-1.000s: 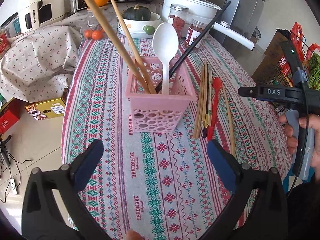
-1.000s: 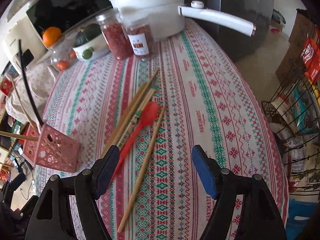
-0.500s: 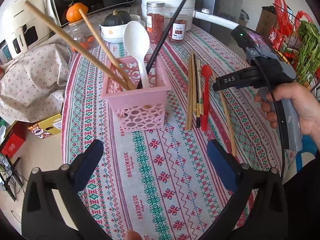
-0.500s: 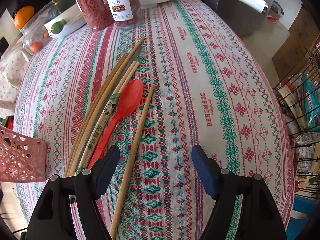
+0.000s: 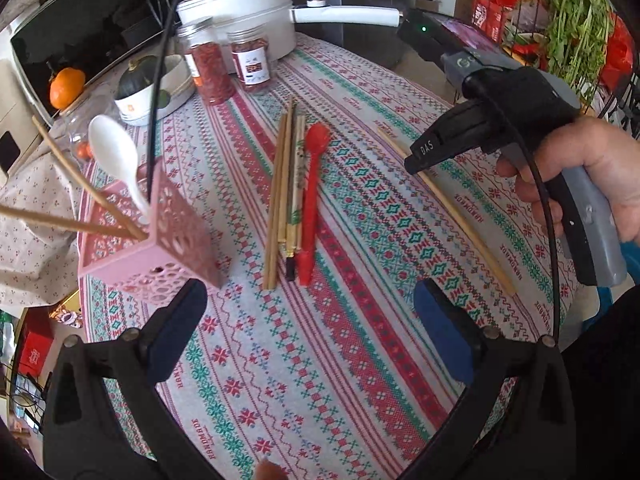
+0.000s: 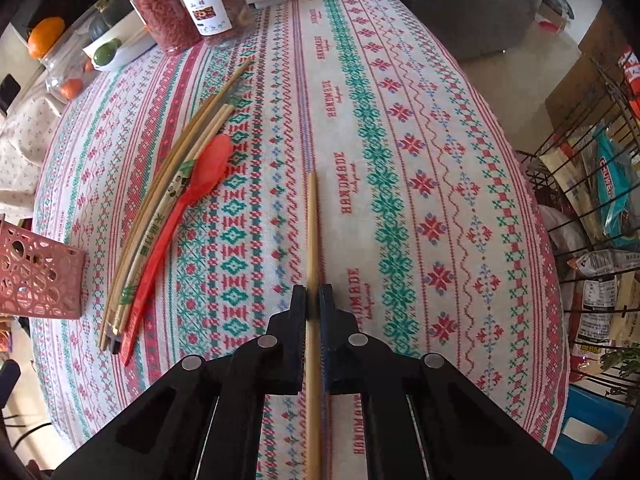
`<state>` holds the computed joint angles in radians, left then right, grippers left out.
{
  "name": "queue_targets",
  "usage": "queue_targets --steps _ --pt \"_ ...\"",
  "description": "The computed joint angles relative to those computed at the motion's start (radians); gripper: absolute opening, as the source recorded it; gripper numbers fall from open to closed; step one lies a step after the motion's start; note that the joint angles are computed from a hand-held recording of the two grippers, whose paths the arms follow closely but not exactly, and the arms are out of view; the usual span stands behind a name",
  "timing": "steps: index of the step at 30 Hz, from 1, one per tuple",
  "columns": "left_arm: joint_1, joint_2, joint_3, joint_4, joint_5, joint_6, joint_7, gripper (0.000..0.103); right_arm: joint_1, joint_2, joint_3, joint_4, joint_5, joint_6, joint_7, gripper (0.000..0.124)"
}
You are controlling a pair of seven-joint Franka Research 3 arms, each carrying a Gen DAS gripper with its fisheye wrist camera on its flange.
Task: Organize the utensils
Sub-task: 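Move the right gripper to a loose wooden chopstick and grasp it, then lower the left gripper onto the red plastic spoon while the right gripper holds the chopstick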
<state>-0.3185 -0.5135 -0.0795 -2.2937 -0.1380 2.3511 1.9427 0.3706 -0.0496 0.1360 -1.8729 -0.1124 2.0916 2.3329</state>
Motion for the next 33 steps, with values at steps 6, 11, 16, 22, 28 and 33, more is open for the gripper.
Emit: queue_targets --steps 6,11,16,22,28,33 --pt "0.005 0.139 -0.062 0.130 0.033 -0.034 -0.074 0.101 -0.036 -0.123 -0.013 -0.121 0.047 0.055 -0.027 0.006" --pt "0.025 0.290 -0.111 0.275 0.090 -0.104 -0.171 0.066 -0.066 -0.178 -0.005 -0.164 0.065 0.087 -0.067 0.006" --pt "0.039 0.433 -0.141 0.424 0.149 -0.169 -0.238 0.040 -0.088 -0.191 -0.003 -0.186 0.103 0.122 -0.080 0.006" --pt "0.044 0.582 -0.160 0.591 0.222 -0.274 -0.327 0.022 -0.098 -0.202 -0.006 -0.201 0.145 0.153 -0.106 0.005" --pt "0.031 0.664 -0.169 0.686 0.293 -0.346 -0.362 0.021 -0.104 -0.203 -0.008 -0.206 0.169 0.167 -0.129 0.005" --pt "0.023 0.703 -0.172 0.730 0.312 -0.379 -0.372 0.013 -0.108 -0.202 -0.003 -0.206 0.162 0.172 -0.129 0.005"
